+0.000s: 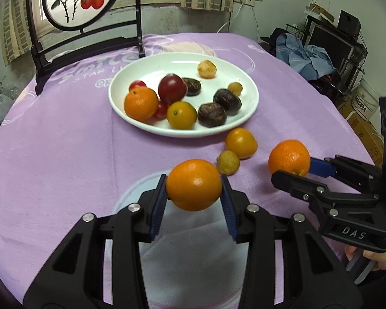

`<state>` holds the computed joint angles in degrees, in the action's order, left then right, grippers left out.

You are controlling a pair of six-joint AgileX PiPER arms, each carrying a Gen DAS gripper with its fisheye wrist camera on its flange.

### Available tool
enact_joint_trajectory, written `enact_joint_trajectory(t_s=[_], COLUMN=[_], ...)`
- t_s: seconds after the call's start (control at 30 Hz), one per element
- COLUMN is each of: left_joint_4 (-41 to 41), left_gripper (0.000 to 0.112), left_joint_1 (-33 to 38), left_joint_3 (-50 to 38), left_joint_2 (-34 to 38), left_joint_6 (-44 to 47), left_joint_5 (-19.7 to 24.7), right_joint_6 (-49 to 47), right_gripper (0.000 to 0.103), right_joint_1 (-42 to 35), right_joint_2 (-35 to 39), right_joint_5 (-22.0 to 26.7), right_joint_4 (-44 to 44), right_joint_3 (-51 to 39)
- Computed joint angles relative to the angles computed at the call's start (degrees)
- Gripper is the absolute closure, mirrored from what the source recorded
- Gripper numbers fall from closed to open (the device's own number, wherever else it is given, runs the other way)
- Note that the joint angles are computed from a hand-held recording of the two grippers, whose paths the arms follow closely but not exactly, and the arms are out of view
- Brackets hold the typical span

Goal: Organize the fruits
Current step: 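Carry both oranges onto the white plate and open both tools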

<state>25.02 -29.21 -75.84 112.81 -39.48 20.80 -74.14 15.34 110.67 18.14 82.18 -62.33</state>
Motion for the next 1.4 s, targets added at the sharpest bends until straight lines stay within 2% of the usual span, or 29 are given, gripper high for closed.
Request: enact_joint_trajectory(t_s=[0.13, 0.37, 0.67, 0.8, 0.9, 1.0, 1.1, 1.13, 1.27, 1.4], left_joint_4=[-2.9, -10.6, -14.5, -15.6, -16.0, -11.5, -11.2, -12.0, -11.0, -9.7], left_gripper=[0.072, 0.072, 0.072, 0.071, 0.068, 0.043, 0.036, 0.034, 0.033, 0.033], left_joint_1=[1.4, 4.6, 7.1, 7.9, 8.4, 7.7, 7.8, 8.0, 7.8, 7.4], left_joint_3=[-2.6, -16.3, -42.5, -49.7, -50.7, -51.8, -51.4, -51.0, -46.8, -39.0], left_joint_2=[-0.5, 4.7, 19.9, 24.6, 25.6, 26.4, 26.1, 25.8, 23.4, 19.0], left_joint_6=[3.9, 12.2, 15.7, 15.9, 15.5, 11.0, 9.1, 9.3, 8.5, 7.4], left_joint_5=[1.5, 7.7, 20.6, 23.8, 22.3, 22.2, 21.2, 20.8, 18.7, 15.2], right_joint_6=[-1.3, 15.4, 34.3, 41.4, 44.6, 47.6, 49.0, 47.9, 45.2, 39.9], right_gripper=[0.057, 0.057, 0.057, 0.057, 0.057, 0.057, 0.055, 0.051, 0.051, 0.051], right_joint_1=[-0.2, 0.6, 0.5, 0.6, 0.4, 0.0, -0.2, -0.3, -0.8, -1.6], right_joint_2=[-1.9, 0.9, 13.1, 17.8, 20.6, 23.2, 24.2, 23.7, 21.7, 18.4], right_joint_5=[2.0, 2.3, 6.3, 8.0, 9.1, 10.8, 11.3, 10.3, 8.6, 7.3], right_joint_4=[2.1, -17.6, -36.6, -43.3, -45.6, -46.7, -47.0, -45.7, -42.6, -37.2], right_joint_3=[0.0, -11.0, -31.3, -38.8, -42.9, -46.7, -47.9, -46.9, -43.5, -37.9])
